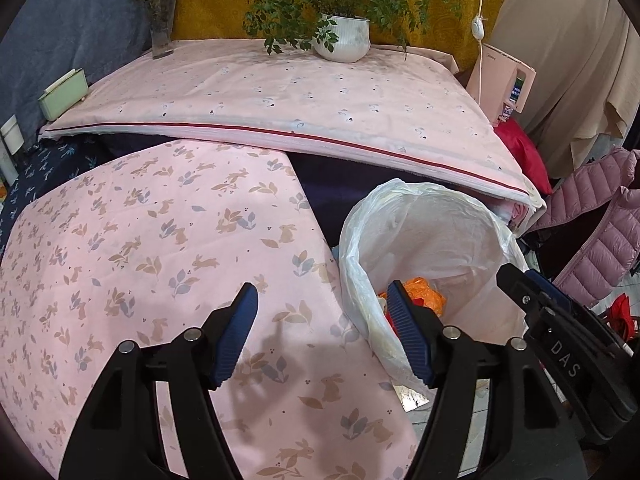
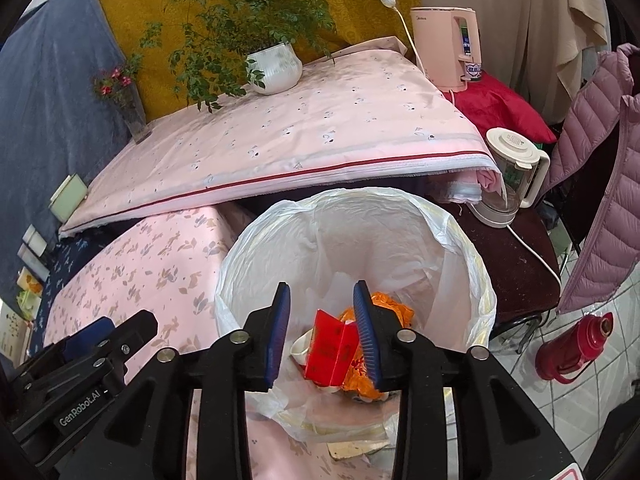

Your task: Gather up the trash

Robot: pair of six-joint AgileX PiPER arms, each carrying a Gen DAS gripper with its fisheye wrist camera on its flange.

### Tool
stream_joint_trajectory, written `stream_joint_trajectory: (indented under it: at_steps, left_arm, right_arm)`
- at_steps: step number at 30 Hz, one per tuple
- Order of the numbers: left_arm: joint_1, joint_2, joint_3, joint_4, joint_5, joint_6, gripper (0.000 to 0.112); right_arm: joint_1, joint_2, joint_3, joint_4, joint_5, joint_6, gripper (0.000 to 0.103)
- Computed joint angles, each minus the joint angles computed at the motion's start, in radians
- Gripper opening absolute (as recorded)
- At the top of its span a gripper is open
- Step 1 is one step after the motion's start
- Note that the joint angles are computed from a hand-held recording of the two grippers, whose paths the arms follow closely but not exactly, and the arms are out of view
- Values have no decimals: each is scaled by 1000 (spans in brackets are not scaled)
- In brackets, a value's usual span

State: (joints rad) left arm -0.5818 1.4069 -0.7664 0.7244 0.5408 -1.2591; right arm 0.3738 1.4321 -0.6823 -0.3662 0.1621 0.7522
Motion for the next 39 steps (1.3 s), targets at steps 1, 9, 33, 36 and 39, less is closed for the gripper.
stream_joint_trajectory:
  at_steps: [1, 9, 33, 36, 39]
  left_arm:
    - [-8, -6, 9, 18, 5, -22, 69]
    - [-57, -40, 62, 81, 43, -88, 70]
    - [-234, -103, 165, 104, 171, -202, 86]
    - [-238, -105, 165, 101, 175, -201, 86]
    - [-245, -109, 168, 102, 183, -205, 87]
  right_arm:
    - [6, -5, 1, -11, 9, 5, 36]
    - [60, -41, 22, -128, 86, 85, 47]
    - [155, -183, 151, -329, 243, 243, 84]
    - [159, -191, 160, -340, 252, 241, 85]
    - [175, -200, 175, -387, 262, 288, 86]
